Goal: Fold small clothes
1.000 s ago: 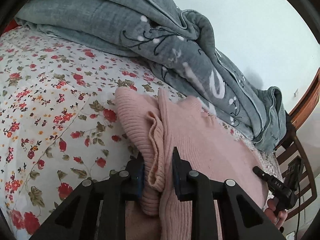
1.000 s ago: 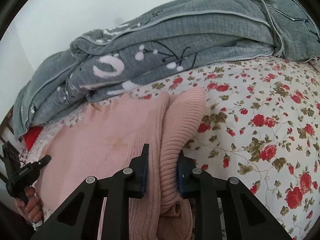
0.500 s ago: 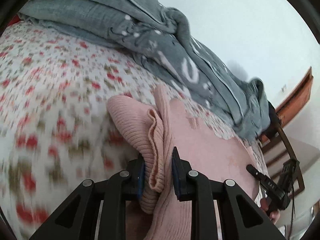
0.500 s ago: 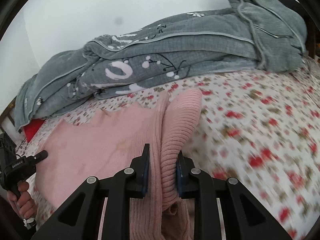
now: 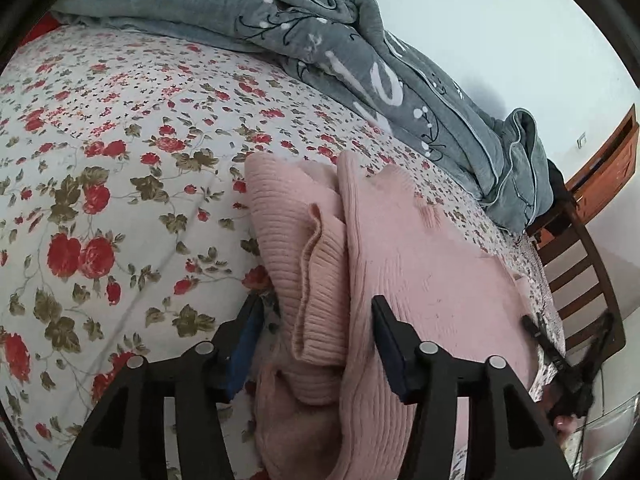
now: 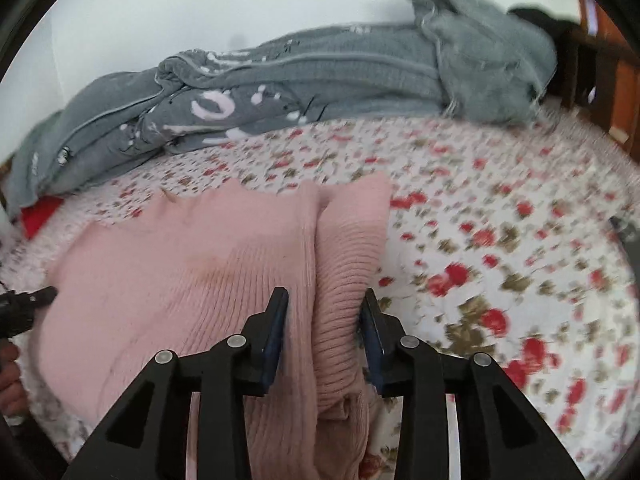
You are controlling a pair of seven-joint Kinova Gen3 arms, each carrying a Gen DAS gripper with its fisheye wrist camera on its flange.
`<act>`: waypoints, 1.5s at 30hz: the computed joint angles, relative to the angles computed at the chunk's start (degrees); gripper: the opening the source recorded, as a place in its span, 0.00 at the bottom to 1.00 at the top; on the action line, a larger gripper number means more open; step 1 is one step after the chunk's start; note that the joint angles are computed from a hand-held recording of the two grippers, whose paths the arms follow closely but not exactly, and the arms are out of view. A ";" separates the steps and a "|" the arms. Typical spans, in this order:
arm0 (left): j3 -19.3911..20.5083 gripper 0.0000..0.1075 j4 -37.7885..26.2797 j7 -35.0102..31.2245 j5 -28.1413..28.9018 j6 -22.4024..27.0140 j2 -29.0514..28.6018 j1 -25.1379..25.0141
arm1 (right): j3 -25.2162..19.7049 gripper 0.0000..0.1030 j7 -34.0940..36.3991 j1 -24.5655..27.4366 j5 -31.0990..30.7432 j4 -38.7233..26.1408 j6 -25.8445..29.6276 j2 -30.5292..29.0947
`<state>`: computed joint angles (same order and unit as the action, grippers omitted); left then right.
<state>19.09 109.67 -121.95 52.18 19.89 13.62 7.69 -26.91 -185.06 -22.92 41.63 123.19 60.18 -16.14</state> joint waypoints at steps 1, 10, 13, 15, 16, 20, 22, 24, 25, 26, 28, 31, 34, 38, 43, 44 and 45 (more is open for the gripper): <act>-0.14 0.52 0.07 0.52 -0.41 -0.55 0.09 0.50 | -2.65 0.34 -1.60 0.72 1.32 -0.72 2.33 0.31; -5.28 0.60 -0.39 17.81 -15.92 -6.41 -0.17 10.03 | -7.53 0.41 -8.77 -8.02 9.76 -5.75 8.63 5.40; 1.57 0.60 0.45 13.62 -11.98 -6.38 -0.18 2.99 | -6.52 0.41 -9.78 -10.02 10.93 -6.39 5.98 8.63; 6.07 0.60 0.90 8.96 -7.51 -5.27 0.03 -2.32 | -4.00 0.41 -10.17 -12.94 11.13 -6.64 3.88 10.40; 8.71 0.60 1.30 6.80 -5.46 -5.38 0.23 -4.96 | -3.35 0.41 -10.89 -14.44 11.62 -6.90 3.82 11.58; 10.66 0.60 2.02 0.29 1.27 -4.49 0.50 -7.94 | -3.03 0.41 -11.63 -17.46 13.15 -10.39 10.14 18.86; 7.82 0.60 1.66 1.61 0.14 -4.33 0.32 -5.11 | -2.08 0.41 -13.11 -17.57 13.75 -10.82 10.04 20.00; 4.03 0.60 1.05 4.79 -3.43 -4.17 -0.04 -1.14 | 0.51 0.42 -11.85 -18.20 13.52 -11.50 9.12 20.65; 2.77 0.60 0.81 6.28 -5.05 -4.16 -0.16 0.26 | 1.20 0.42 -10.26 -18.05 13.02 -12.62 9.61 21.49; 2.18 0.60 0.63 7.16 -6.04 -4.13 -0.19 0.92 | 2.38 0.42 -9.61 -18.97 12.54 -13.30 10.04 21.91; 1.51 0.60 0.32 8.63 -7.82 -4.19 -0.09 1.78 | 3.49 0.42 -9.96 -20.57 12.33 -13.16 10.37 21.79; 1.35 0.60 -0.09 10.13 -9.67 -4.49 0.24 2.22 | 4.49 0.41 -10.29 -23.79 11.51 -13.00 11.96 21.49; 0.49 0.61 -0.59 12.89 -12.77 -4.98 0.48 3.63 | 4.95 0.42 -11.10 -27.38 10.54 -12.75 14.01 20.74; -0.23 0.62 -0.92 16.82 -17.27 -5.83 0.61 5.18 | 4.63 0.42 -11.54 -30.04 8.47 -12.34 14.71 20.07; 0.13 0.63 -1.25 20.15 -21.38 -6.59 1.04 5.47 | 4.77 0.42 -14.12 -31.64 8.77 -11.29 14.82 20.81; -0.10 0.64 -1.26 20.96 -22.39 -6.78 1.05 5.84 | 5.04 0.42 -14.08 -31.60 8.76 -11.37 14.71 20.86; -0.21 0.64 -1.28 21.73 -23.22 -7.00 1.08 6.09 | 5.31 0.44 -14.04 -31.51 8.88 -11.59 14.60 21.00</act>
<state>18.89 108.39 -100.22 28.96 12.89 14.71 13.78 -21.60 -199.10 -54.43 50.52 111.59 74.78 4.86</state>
